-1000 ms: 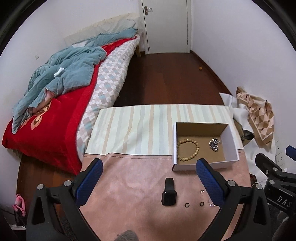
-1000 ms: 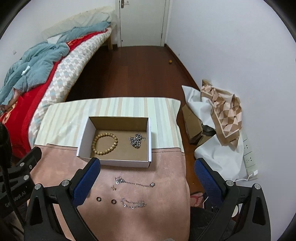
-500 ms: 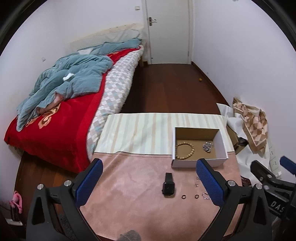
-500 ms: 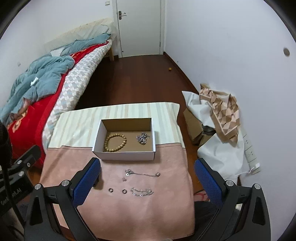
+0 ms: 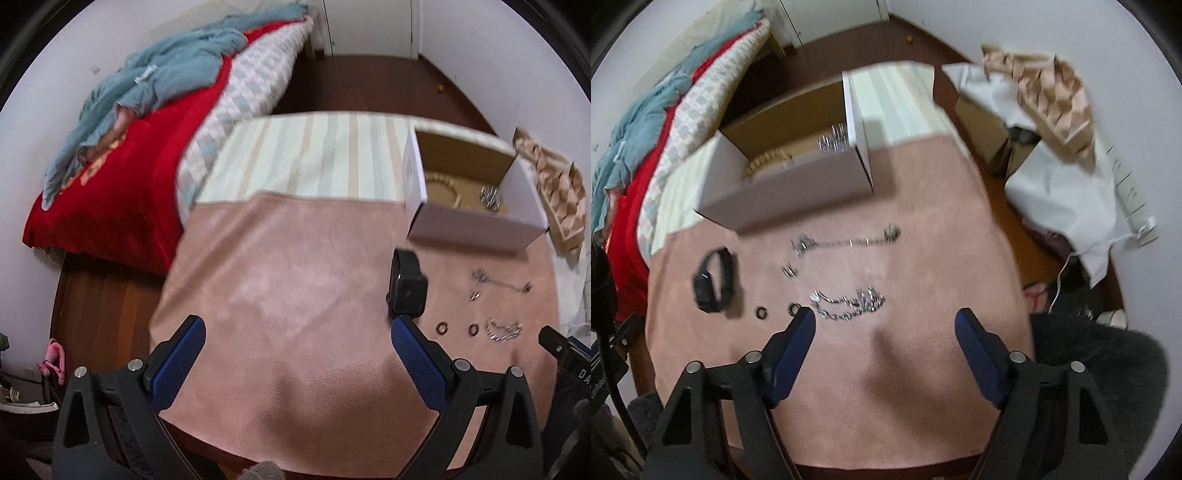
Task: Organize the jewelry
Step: 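Grasp the black smartwatch with the left gripper while the right grasps the silver charm chain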
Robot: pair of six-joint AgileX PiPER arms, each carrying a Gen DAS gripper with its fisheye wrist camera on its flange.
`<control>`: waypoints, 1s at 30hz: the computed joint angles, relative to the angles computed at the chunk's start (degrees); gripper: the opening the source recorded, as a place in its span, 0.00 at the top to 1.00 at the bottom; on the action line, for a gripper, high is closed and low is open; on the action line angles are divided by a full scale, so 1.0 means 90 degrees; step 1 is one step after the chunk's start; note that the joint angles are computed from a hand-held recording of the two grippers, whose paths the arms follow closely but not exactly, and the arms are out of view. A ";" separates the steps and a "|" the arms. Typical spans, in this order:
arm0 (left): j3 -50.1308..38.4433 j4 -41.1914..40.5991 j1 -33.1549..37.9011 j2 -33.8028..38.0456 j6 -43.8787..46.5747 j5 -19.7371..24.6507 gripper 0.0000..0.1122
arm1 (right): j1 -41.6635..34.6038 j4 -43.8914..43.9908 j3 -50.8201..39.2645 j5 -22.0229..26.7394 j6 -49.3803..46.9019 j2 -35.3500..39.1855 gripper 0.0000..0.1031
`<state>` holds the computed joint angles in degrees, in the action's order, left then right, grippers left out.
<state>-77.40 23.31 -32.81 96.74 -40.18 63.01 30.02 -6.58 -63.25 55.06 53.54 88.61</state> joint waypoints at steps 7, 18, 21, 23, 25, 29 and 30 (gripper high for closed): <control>-0.0290 -0.0764 0.0218 0.0759 0.0507 -0.0345 0.09 | -0.0064 0.0140 0.0300 -0.0655 -0.0016 0.0539 0.33; -0.1132 -0.1611 0.0106 0.1781 0.1335 -0.0526 0.31 | 0.0003 -0.0201 0.0165 -0.0757 0.0229 0.0833 0.36; -0.1196 -0.1829 0.0144 0.1922 0.1573 -0.0513 0.72 | 0.0167 -0.0567 -0.0010 -0.0491 0.0460 0.0946 0.52; -0.1047 -0.1810 0.0106 0.1853 0.1567 -0.0650 0.72 | 0.0240 -0.0708 -0.0077 -0.0386 0.0560 0.0975 0.61; -0.0903 -0.1708 0.0025 0.1758 0.1540 -0.0720 0.72 | 0.0235 -0.0731 -0.0028 -0.0501 0.0534 0.0932 0.84; -0.0635 -0.1594 -0.0057 0.1561 0.1401 -0.0809 0.72 | 0.0235 -0.0621 0.0156 -0.0822 0.0567 0.0787 0.95; -0.0620 -0.1589 -0.0062 0.1525 0.1386 -0.0801 0.72 | 0.0202 -0.0529 0.0233 -0.0934 0.0541 0.0716 0.95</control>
<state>-82.98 9.01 -33.37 110.46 -27.70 55.80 31.83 -11.34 -61.16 46.65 58.42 95.05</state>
